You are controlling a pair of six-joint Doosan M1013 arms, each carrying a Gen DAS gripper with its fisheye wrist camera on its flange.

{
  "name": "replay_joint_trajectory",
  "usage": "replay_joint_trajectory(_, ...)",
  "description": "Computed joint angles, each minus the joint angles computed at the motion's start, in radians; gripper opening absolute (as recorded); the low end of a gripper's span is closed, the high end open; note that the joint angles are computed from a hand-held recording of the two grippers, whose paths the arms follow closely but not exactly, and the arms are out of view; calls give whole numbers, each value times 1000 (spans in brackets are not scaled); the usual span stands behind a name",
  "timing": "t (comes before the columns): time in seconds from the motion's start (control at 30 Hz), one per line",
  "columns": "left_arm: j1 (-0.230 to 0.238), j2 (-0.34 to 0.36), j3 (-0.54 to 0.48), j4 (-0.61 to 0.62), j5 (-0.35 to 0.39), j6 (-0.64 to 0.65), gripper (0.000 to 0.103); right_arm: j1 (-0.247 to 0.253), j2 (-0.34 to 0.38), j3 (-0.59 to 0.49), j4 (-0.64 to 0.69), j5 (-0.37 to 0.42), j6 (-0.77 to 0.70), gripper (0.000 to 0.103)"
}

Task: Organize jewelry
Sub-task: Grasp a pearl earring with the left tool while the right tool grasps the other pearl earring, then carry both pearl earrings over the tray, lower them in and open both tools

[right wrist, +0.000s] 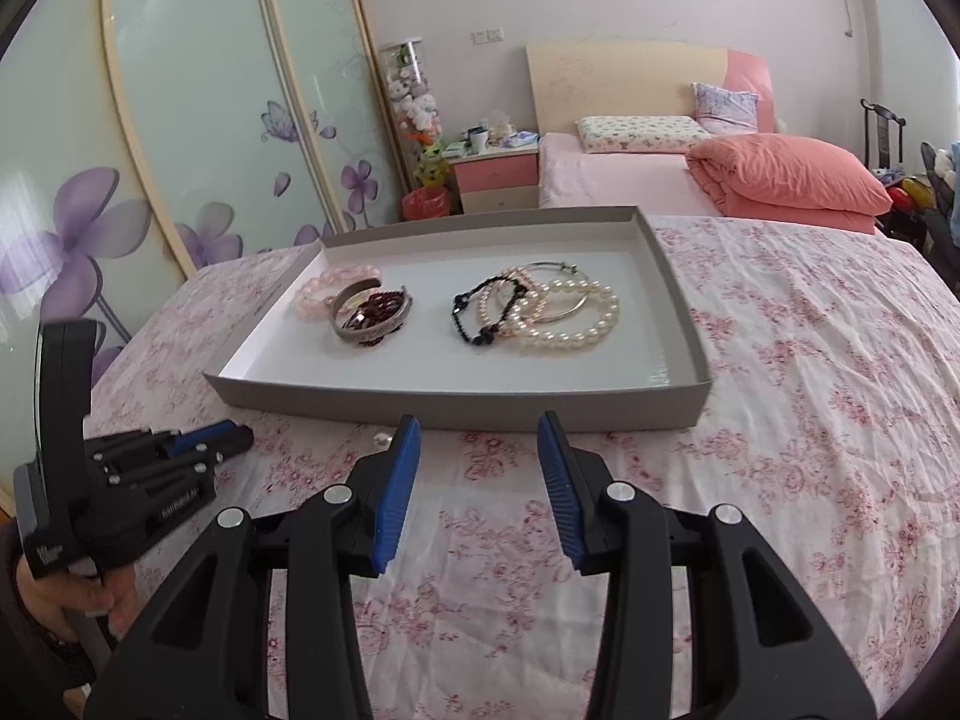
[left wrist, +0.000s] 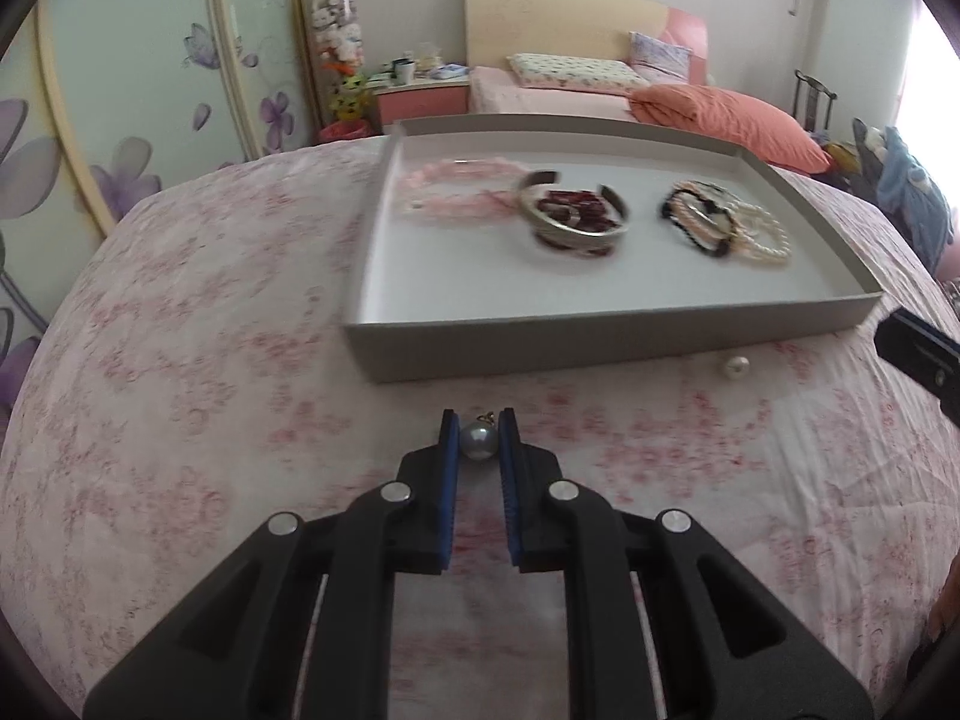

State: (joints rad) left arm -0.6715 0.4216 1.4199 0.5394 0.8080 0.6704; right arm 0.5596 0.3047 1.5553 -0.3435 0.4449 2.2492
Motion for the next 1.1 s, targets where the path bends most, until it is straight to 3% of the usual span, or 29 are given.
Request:
replay_joint_trajectory(0.17, 19, -18, 22, -1, -8, -32, 14, 10, 35, -48, 111, 52, -139, 40)
replay_joint_trajectory(0.4, 21, -20, 26, -8, -15, -31, 14, 27, 89, -120, 145, 141, -219, 38)
replay_joint_trajectory(0.67, 21, -21, 27, -10, -17, -32, 14, 39, 133, -180, 138, 231, -223, 34)
replay_joint_trajectory(1.0, 21, -20, 26, -12, -17, -32, 14, 54, 142, -192, 34, 259, -142, 17)
replay_joint_trajectory(1.1, 21, -20, 26, -12, -17, -32, 14, 53, 138, -186, 29, 257, -134, 17)
